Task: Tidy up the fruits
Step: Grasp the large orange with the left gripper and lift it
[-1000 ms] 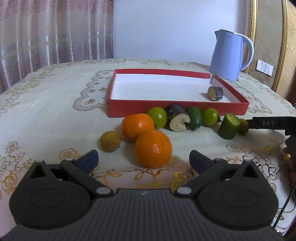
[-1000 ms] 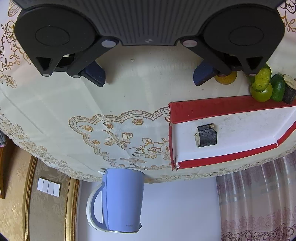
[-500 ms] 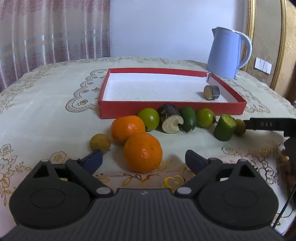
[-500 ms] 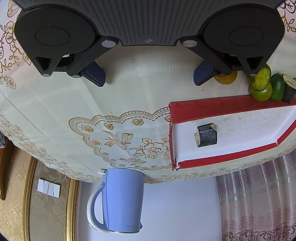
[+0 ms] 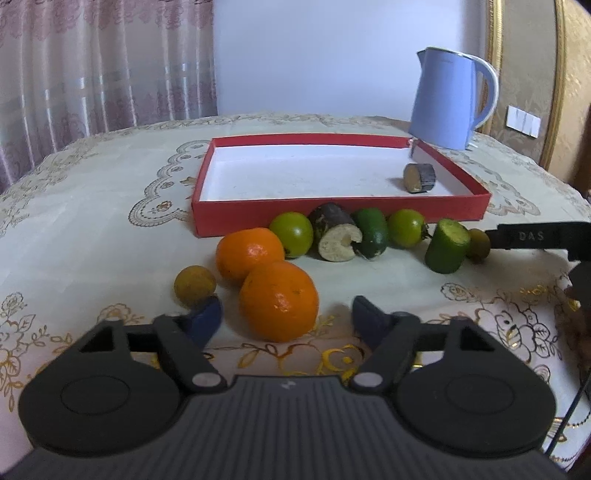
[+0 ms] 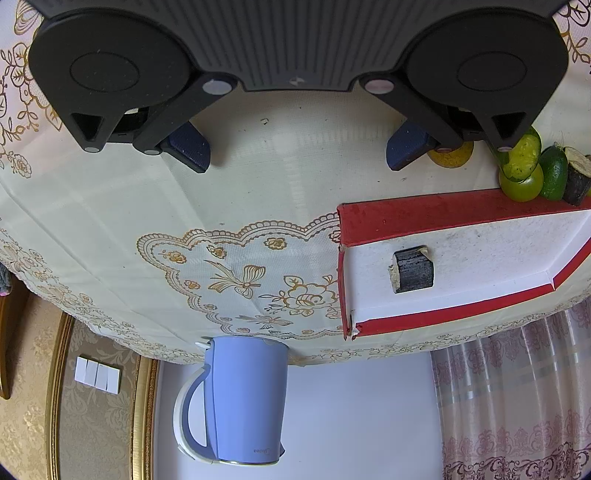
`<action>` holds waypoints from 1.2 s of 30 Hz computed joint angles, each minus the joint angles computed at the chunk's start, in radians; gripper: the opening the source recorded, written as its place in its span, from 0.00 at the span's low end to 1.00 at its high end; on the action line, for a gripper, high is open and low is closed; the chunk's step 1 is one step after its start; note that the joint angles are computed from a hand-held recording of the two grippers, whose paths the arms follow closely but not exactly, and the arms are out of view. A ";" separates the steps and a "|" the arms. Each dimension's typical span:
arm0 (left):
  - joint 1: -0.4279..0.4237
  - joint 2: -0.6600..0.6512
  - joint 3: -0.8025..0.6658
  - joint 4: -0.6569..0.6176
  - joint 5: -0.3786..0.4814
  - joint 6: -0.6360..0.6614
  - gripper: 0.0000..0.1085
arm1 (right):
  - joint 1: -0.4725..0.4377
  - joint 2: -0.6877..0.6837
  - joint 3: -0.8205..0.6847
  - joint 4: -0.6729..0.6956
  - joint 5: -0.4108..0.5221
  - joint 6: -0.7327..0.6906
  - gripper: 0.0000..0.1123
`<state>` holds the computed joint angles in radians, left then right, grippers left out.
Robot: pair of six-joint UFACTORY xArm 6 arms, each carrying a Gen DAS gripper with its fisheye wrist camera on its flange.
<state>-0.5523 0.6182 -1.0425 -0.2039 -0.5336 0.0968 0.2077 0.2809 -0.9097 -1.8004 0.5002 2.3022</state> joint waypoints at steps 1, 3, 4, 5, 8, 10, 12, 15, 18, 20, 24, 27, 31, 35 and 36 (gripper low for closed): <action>-0.006 0.000 0.001 -0.020 -0.004 0.019 0.57 | 0.000 0.000 0.000 0.000 0.000 0.000 0.91; -0.012 -0.002 0.000 -0.046 -0.001 0.042 0.51 | 0.000 0.000 0.000 -0.001 0.000 0.000 0.91; -0.016 -0.003 -0.001 -0.065 0.001 0.052 0.46 | 0.000 0.000 0.000 -0.001 0.000 0.000 0.91; -0.014 -0.005 0.000 -0.061 0.003 0.048 0.43 | 0.000 0.000 0.000 0.000 0.000 0.000 0.91; -0.012 -0.007 -0.002 -0.064 0.009 0.045 0.36 | 0.000 0.000 0.000 -0.001 -0.001 0.001 0.91; -0.010 -0.009 -0.002 -0.062 0.013 0.044 0.36 | 0.000 0.000 0.000 -0.001 -0.001 0.000 0.91; -0.011 -0.010 0.000 -0.063 0.013 0.045 0.36 | -0.001 0.000 0.000 -0.001 -0.001 0.001 0.91; -0.005 -0.018 0.008 -0.044 0.015 0.026 0.36 | -0.001 0.000 0.000 -0.001 -0.001 0.001 0.91; 0.008 -0.030 0.017 0.002 0.027 -0.011 0.36 | -0.001 0.000 0.000 -0.002 -0.001 0.001 0.91; 0.009 -0.037 0.019 0.009 0.034 -0.013 0.36 | -0.001 0.000 -0.001 -0.002 -0.001 0.001 0.91; -0.005 -0.052 0.023 -0.029 0.042 0.022 0.35 | -0.001 0.000 0.000 -0.002 -0.002 0.002 0.91; -0.017 -0.061 0.024 -0.069 0.040 0.060 0.35 | -0.001 0.000 0.000 -0.002 -0.002 0.001 0.91; -0.021 -0.067 0.019 -0.088 0.056 0.079 0.35 | -0.001 0.000 0.000 -0.002 -0.002 0.002 0.91; -0.008 -0.086 0.035 -0.033 0.050 0.040 0.35 | -0.001 0.000 0.000 -0.002 -0.002 0.001 0.91; -0.004 -0.091 0.035 -0.018 0.050 0.029 0.35 | -0.001 0.000 0.000 -0.002 -0.002 0.001 0.91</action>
